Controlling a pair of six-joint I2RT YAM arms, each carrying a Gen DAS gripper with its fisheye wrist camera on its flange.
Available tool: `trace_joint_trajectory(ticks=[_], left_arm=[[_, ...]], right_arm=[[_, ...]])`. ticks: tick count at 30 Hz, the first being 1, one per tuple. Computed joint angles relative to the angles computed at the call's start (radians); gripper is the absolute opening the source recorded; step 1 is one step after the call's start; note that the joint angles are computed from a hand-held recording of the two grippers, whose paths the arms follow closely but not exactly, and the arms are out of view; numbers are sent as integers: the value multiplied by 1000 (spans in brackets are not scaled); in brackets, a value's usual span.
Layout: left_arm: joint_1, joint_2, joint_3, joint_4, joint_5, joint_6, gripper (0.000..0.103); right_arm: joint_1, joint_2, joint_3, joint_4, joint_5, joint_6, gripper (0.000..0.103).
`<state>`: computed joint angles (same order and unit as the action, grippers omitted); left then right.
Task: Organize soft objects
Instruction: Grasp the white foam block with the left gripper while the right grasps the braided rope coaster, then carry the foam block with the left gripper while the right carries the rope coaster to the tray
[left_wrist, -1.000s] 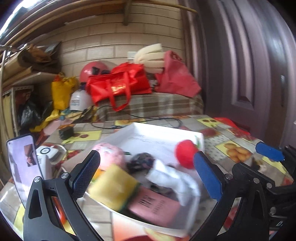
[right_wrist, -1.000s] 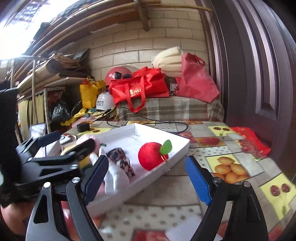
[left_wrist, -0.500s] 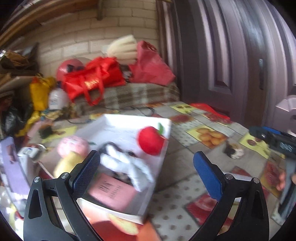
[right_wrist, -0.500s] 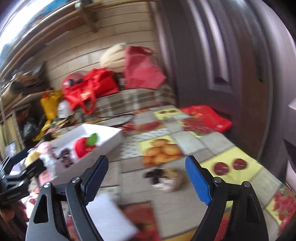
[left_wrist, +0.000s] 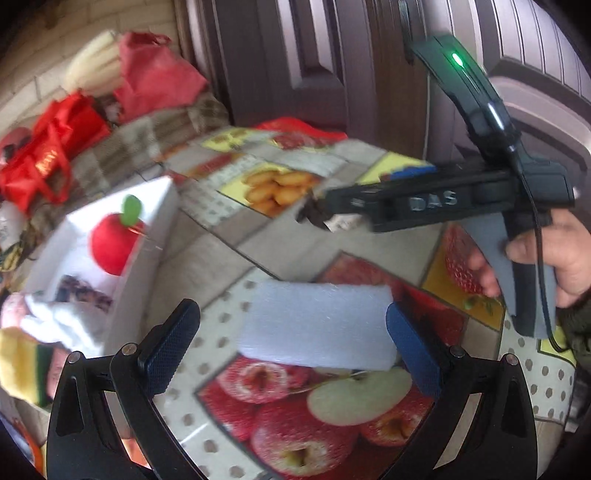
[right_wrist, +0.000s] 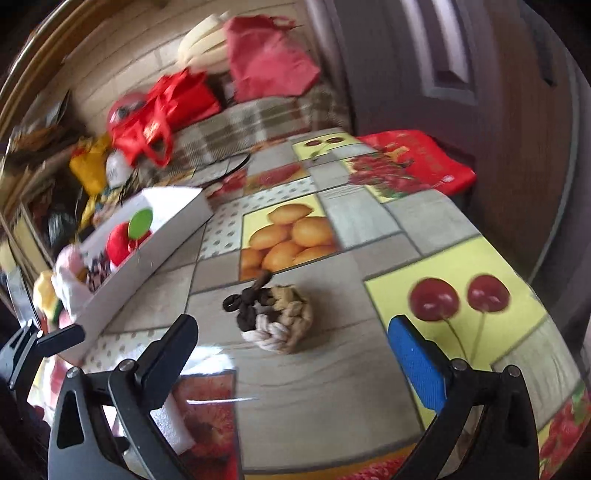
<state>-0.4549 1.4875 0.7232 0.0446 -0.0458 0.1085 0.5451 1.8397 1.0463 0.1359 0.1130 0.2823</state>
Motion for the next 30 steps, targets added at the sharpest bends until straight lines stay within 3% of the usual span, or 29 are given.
trace_joint_trajectory(ticks=[6,9,12,13,15,17,19,24,27,30], left_arm=[[1,102,109,-101,83,-3,102],[-23,159,166,-171,46,3,102],[-17,155,164,-173,67,-8,101],[-12,148,157,-167,75,-14,91],[-8,139,151,-162,82,-19,91],[-7,140,154,-161,88,-15,91],[-14,119,135,-141,92,-7,91],[-30,45,55,-42,55,14,91],[-28,-80,-74,107,15,-10,91],[-5,-186,-184,239,-42,-70,91]], right_arm=[[25,159,260,-230,44,-94,103],[32,234,373,-361,63,-110,103],[39,226,362,-358,77,-128,101],[40,221,354,-351,76,-131,96],[43,201,327,-322,77,-139,75],[49,181,299,-294,80,-149,43],[51,189,316,-297,72,-159,37],[53,147,252,-208,89,-156,35],[55,68,123,-43,122,-146,35],[72,-40,-73,212,171,-142,35]])
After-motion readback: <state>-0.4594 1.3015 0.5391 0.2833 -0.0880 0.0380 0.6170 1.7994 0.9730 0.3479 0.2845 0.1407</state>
